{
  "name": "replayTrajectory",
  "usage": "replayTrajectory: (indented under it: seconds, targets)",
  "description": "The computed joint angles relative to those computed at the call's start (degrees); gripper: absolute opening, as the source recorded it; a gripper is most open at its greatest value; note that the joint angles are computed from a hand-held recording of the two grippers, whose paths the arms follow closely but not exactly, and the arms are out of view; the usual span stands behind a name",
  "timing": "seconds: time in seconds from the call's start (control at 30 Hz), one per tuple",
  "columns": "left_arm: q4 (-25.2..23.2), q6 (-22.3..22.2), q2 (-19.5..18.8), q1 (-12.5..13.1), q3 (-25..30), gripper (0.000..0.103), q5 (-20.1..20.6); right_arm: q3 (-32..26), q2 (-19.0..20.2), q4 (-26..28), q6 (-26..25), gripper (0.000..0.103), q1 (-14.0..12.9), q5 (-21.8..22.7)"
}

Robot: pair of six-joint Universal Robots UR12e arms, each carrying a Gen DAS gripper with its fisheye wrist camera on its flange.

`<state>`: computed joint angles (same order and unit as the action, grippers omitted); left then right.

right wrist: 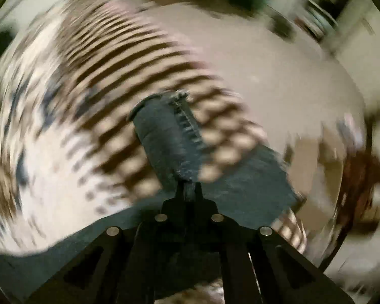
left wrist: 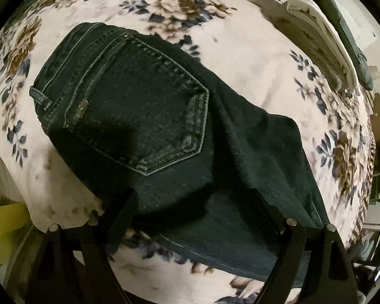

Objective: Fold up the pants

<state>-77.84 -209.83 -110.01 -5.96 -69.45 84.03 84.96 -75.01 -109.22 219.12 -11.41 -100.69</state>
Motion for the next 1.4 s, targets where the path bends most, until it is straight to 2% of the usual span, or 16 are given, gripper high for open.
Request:
replayTrajectory:
  seconds: [0.07,0.13,0.2,0.27,0.33,0.43,0.57,0.67,0.7,0.73,0.77,1.0,1.13,1.2,1.27,1.4]
  targets:
    - [-0.47,-0.09,0.0,0.06,-0.06,0.087,0.1,2.38,-2.24,2.31,4.92,0.007,-2.7,3.36]
    - [-0.69,-0.68,0.03,-0.05,-0.24,0.087,-0.04,7.62,-5.61,2.99,9.98,0.024,-6.95,11.89]
    - [-0.91,-0.95,0.15,-0.04,-0.47,0.087,-0.11,14.39,-9.92,-3.29,15.28,0.034,-10.22,18.65]
    - [-0.94,-1.29,0.44,-0.07,-0.9,0.087,0.08,18.62,-12.74,-9.87,17.46,0.044,-11.66,21.71]
    - [-0.94,-1.6,0.63,-0.06,-1.3,0.087,0.19,21.96,-14.76,-16.98,18.18,0.047,-12.35,24.42]
    - [-1.37,-2.23,0.79,0.03,-1.72,0.087,-0.09,23.92,-14.82,-21.9,19.3,0.048,-11.88,28.77]
    - [-1.38,-2.22,1.1,-0.09,-2.23,0.087,-0.32,20.44,-12.59,-11.86,20.25,0.048,-9.36,22.06]
    - [-1.31,-1.86,1.09,-0.33,-2.23,0.087,-0.26,21.93,-13.41,-14.53,22.98,0.048,-9.67,21.5]
    - [-1.21,-1.86,1.23,-0.4,-2.52,0.087,-0.3,22.93,-14.11,-17.43,22.04,0.038,-9.66,21.35]
    - [-1.18,-2.03,1.17,-0.54,-2.58,0.087,-0.31,22.7,-13.97,-17.93,20.67,0.008,-9.14,20.17]
    - [-1.12,-2.05,1.31,-0.54,-2.85,0.087,-0.48,21.16,-13.22,-16.03,18.82,0.002,-8.07,17.69]
    - [-1.1,-2.23,1.43,-0.45,-3.27,0.087,-0.64,21.29,-19.0,-8.78,13.91,0.002,-7.57,10.75]
    - [-1.1,-2.43,1.86,0.05,-4.16,0.087,-0.8,22.05,-17.48,-6.77,15.12,0.007,-10.12,19.45]
    - [-1.11,-2.86,2.12,0.37,-4.63,0.087,-0.98,22.99,-18.57,-7.6,16.09,0.012,-10.62,20.61]
    - [-0.73,-3.2,2.5,0.67,-5.2,0.087,-1.01,23.29,-19.7,-8.25,15.6,0.038,-10.31,21.83]
    - [0.87,-3.81,3.69,1.65,-7.03,0.087,-0.94,22.72,-18.81,-8.67,14.85,0.042,-6.86,32.27]
